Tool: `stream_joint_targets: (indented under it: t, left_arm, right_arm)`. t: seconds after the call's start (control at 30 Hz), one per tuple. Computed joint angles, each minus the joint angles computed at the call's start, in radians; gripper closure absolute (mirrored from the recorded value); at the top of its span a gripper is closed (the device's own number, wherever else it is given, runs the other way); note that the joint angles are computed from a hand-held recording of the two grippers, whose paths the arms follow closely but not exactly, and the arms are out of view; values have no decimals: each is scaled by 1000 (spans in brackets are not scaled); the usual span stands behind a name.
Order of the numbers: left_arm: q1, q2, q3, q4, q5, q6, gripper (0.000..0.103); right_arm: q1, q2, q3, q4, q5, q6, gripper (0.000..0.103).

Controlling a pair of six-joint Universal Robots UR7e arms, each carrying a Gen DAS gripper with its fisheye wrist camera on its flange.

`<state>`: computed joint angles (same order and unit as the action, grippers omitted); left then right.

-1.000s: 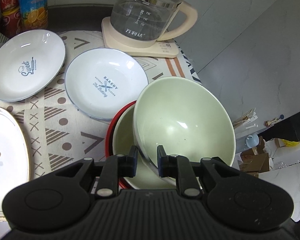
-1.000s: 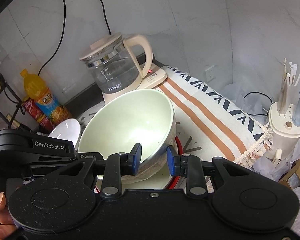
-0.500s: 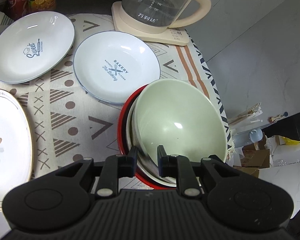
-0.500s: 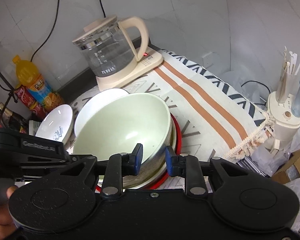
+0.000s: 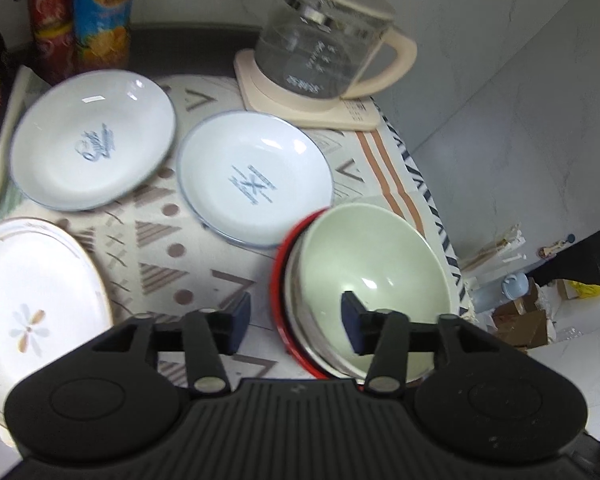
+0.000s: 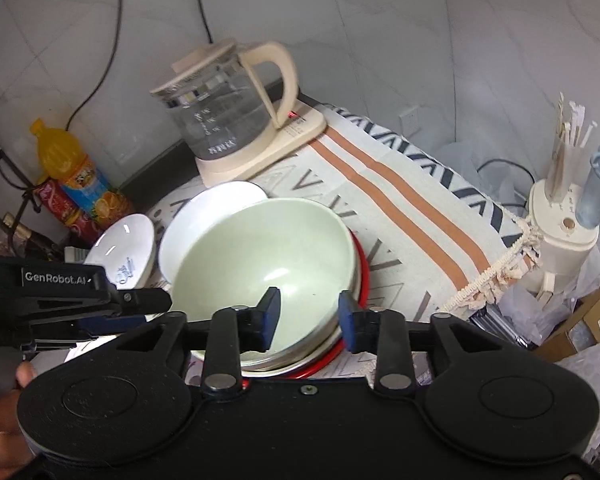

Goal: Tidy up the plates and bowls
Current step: 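Open both grippers to release the small green bowl on the stack, then move both grippers toward the rim of the large flower-print white plate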

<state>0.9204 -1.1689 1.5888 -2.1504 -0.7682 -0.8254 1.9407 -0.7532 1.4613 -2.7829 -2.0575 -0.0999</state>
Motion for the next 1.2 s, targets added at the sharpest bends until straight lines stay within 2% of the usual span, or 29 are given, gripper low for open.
stream_joint_targets:
  t: [0.07,0.17,0.2,0.27,0.33,0.87,1.2]
  left_arm:
    - [-5,-17,17,8,23,-3,41]
    - [-11,-49,51,14,61,-24,32]
    - [-13,-59,61,19,73,-35,31]
    - [-15,-82,82,30,93,-59,29]
    - [-16,-105,100,51,107,-88,29]
    - [-19,-284,211,260,207,-350,29]
    - [-38,-384,254,450,226,-549,29]
  right_arm:
    - [8,-3,7,-4,5,-11,53]
    - [21,0,12,-9,5,-27,45]
    - [25,2,10,-5,6,-28,42]
    - [28,6,8,-1,23,-29,28]
    - [34,17,-2,7,31,-34,22]
    - [83,108,-86,113,92,-106,18]
    - [112,155,-129,194,121,-161,18]
